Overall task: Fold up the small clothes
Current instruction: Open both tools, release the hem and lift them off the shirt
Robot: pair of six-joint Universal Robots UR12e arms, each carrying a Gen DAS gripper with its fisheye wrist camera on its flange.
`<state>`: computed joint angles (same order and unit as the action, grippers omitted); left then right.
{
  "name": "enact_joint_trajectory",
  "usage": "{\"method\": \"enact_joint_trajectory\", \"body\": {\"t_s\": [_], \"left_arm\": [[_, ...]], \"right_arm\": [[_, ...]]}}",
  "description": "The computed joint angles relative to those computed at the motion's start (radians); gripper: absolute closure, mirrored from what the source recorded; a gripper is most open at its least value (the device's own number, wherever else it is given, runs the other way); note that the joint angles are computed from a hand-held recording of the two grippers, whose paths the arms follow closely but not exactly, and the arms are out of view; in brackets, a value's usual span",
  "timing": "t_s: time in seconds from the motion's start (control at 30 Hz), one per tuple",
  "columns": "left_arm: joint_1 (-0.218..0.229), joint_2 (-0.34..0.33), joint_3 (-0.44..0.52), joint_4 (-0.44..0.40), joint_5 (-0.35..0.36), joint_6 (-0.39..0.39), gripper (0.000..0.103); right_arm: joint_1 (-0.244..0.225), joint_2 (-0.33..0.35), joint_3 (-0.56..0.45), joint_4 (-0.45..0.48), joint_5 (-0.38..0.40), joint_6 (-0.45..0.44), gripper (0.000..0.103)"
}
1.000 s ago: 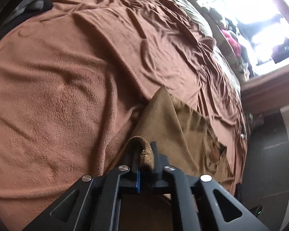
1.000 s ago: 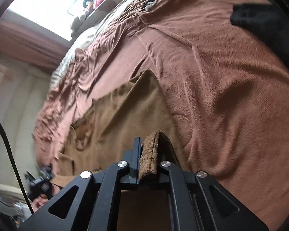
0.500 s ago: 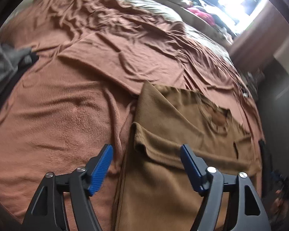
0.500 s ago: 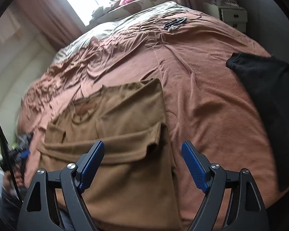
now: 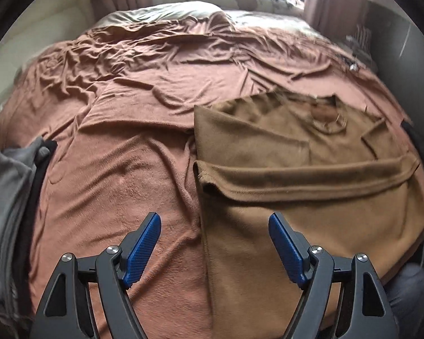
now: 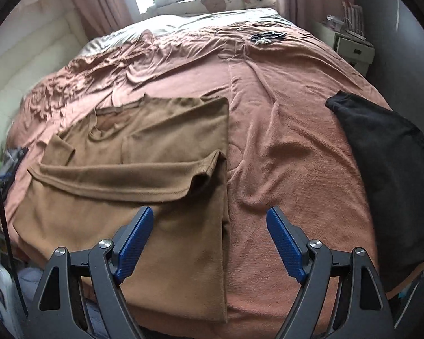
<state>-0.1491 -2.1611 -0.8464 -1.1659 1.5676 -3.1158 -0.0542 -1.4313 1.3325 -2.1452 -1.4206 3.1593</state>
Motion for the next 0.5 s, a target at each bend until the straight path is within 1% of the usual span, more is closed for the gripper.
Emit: {"method": "enact_joint_trajectory", "body": {"t_s": [0.07,0.13,0.27,0.33,0.4,0.5], "left_arm": [[-0.002,-0.016,0.018,-0.031,0.016,0.021,0.023],[-0.002,-0.029,0.030,-0.046,0.016,0.038,0.023],[-0.006,-0.063,0.067,-0.082,0.048,0.068,0.023],[-0.006,-0.082,0.092,-0.111,0.053,0.084,0.023],[-0.008,-0.103,0.120,-0.136,0.076,0.100,0.023],[-0.011,-0.136,0.164,-0.170,0.108,0.114,0.023]], "right_arm": [[0.007,0.013,-0.011,0.022,-0.026,-0.022,0.022],[0.014,0.029,-0.025,0.045,-0.045,-0.048,0.022],[0.025,0.062,-0.055,0.075,-0.067,-0.088,0.022],[0.038,0.083,-0.073,0.089,-0.103,-0.122,0.022],[0.046,0.103,-0.088,0.100,-0.133,-0.151,0.022],[0.055,0.130,-0.112,0.114,-0.176,-0.170,0.022]]}}
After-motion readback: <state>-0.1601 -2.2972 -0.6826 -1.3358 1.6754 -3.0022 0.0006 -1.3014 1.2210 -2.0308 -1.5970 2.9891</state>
